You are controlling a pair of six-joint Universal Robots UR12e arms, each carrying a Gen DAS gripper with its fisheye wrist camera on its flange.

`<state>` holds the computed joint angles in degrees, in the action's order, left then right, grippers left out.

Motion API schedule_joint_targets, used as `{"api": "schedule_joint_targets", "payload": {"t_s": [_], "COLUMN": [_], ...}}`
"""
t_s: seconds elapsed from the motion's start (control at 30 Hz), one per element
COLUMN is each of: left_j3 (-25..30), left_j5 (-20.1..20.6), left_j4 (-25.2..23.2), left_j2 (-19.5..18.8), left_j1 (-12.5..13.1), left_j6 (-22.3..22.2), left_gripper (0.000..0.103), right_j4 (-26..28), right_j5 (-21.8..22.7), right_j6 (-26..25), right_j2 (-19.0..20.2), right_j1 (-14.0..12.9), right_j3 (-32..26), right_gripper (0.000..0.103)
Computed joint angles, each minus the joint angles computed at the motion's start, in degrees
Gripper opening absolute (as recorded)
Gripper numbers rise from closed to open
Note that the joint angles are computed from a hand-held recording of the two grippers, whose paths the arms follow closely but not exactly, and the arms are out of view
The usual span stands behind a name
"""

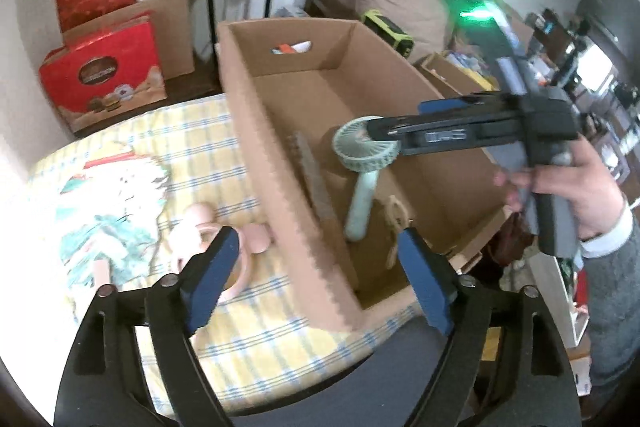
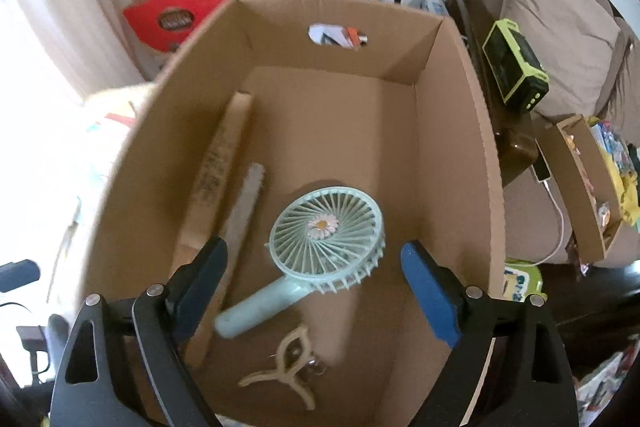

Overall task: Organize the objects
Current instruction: 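Open both grippers to release the green fan in the box, then move the left gripper to the pink mouse-ear handheld fan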

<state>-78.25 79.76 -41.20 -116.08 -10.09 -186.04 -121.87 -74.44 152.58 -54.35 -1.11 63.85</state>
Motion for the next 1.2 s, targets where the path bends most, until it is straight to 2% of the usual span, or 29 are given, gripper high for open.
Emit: {"api": "schedule_joint_targets", "payload": {"t_s": [0.07, 0.23, 0.37, 0.5, 0.6, 0.97, 1.2], "left_j3": [-0.94, -3.39, -5.52, -7.35, -8.76, -15.01, -18.5], "left_j5": [0.4, 2.25, 3.45, 4.33, 4.87, 6.47, 5.68], "left_j4": [0.65, 1.97, 3.33, 3.96, 4.79, 5.72, 5.72], "left_j2": [0.54, 2.17, 3.64, 5.17, 6.42, 9.78, 10.29], "left_j1": [0.53, 1.4, 2.27, 3.07, 3.87, 7.23, 8.39], "left_j6": [-0.96, -2.31, -3.43, -3.32, -3.33, -5.38, -5.73], "left_gripper": [0.088, 0.09, 0.095, 0.095, 0.1, 0.101, 0.101], "right_j4": [-1.52, -4.02, -5.6, -6.28, -6.78, -6.01, -7.06], "right_j5": [1.71, 4.77, 6.35, 6.61, 6.82, 10.71, 13.92], "right_j6": [0.41, 0.3, -0.02, -0.9, -1.12, -3.99, -3.48], "right_j2": [-1.24, -3.75, -5.5, -6.69, -7.54, -9.71, -10.94], "right_j1": [-0.13, 0.03, 0.45, 1.13, 1.63, 4.09, 4.84], "right_j3": [1.53, 4.46, 6.6, 7.91, 8.95, 11.79, 14.75], "right_gripper": [0.091, 0.092, 0.093, 0.094, 0.097, 0.099, 0.099]}}
